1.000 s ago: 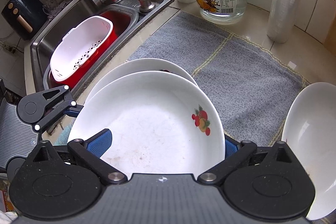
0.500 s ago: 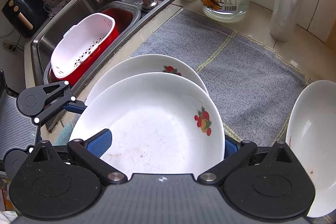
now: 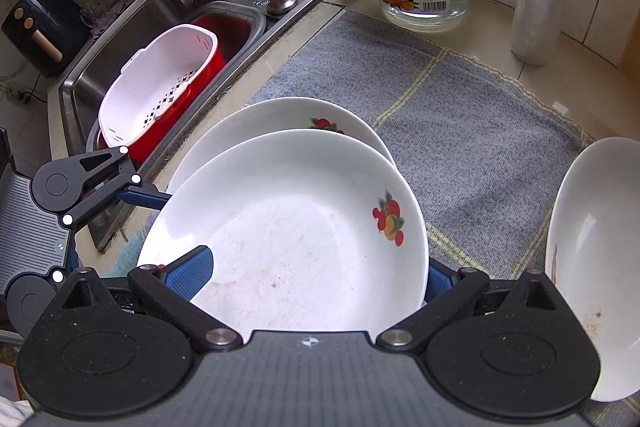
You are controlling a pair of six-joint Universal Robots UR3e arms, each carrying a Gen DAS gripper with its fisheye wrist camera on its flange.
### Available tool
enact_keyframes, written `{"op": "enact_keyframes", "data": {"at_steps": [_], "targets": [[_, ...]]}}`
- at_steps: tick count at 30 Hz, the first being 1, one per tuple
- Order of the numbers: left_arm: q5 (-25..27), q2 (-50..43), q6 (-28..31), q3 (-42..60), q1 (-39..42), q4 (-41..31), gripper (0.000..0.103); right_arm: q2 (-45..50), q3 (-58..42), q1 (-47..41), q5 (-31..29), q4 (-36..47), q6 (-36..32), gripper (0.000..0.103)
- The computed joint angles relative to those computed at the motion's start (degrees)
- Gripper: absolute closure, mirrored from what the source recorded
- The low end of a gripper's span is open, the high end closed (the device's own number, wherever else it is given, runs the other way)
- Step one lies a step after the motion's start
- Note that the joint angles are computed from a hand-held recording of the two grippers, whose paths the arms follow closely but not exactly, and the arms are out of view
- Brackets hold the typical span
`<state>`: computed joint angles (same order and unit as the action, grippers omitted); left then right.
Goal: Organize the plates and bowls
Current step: 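Carry the held plate with both tools toward the towel by the sink, then lower the plate with both tools onto the stained plate on the towel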
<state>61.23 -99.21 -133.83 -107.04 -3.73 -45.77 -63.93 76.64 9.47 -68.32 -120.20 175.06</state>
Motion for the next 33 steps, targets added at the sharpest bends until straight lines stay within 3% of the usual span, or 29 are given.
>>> {"op": "enact_keyframes", "data": {"at_steps": [24,33], "targets": [[1.9,-0.5,1.0,2.4,-1.0,-2.7,0.002,-3.7,4.8,-3.1,5.5,-0.3,3.1,0.000],[5.3,-3.2,0.1,6.2,-3.3,-4.0,0.002,-4.9,6.5,-4.0,6.1,-1.6,4.8,0.000]]}}
